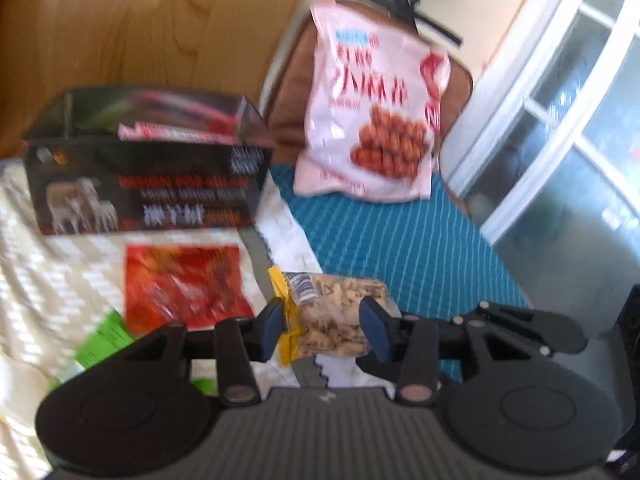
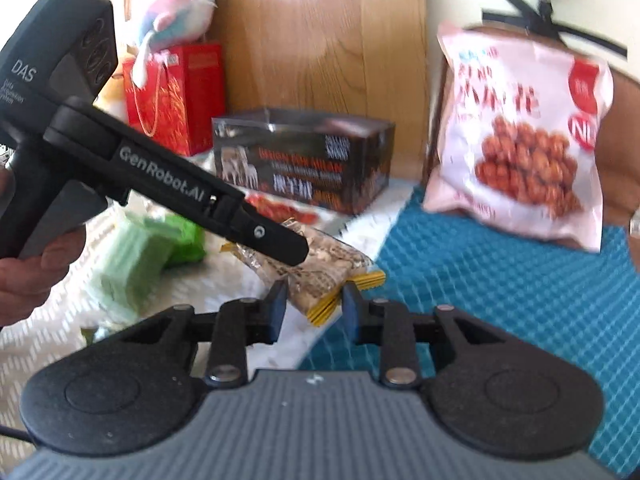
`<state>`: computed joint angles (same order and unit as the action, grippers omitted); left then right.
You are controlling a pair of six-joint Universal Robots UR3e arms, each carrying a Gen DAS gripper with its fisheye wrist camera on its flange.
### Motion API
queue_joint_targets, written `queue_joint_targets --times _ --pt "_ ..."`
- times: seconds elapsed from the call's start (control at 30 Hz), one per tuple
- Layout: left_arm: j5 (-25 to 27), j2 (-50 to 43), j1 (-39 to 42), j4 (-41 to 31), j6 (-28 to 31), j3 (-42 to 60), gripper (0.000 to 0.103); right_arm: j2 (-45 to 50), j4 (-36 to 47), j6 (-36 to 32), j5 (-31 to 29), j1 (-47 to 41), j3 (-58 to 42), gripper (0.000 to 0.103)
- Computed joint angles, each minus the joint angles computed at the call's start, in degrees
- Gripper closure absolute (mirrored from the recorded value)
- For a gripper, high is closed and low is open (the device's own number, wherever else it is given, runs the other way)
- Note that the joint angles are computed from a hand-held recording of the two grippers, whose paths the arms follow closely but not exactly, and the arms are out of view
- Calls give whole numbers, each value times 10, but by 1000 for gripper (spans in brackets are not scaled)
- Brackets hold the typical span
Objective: Organize snacks
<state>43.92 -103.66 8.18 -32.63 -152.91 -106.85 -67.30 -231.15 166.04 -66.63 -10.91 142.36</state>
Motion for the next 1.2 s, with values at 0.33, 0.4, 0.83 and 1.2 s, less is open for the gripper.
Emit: queue_joint_targets --times 0.33,0.4,0.83,1.2 --pt "-74 64 102 -13 10 -55 62 34 -14 21 -19 65 -81 70" --pt "-82 86 127 -22 28 -80 62 40 -14 22 -16 77 -88 70" --pt "-103 379 404 -423 351 -238 61 19 84 -5 24 174 -93 71" --pt "-39 428 529 -597 501 -270 59 -12 234 21 67 210 -75 69"
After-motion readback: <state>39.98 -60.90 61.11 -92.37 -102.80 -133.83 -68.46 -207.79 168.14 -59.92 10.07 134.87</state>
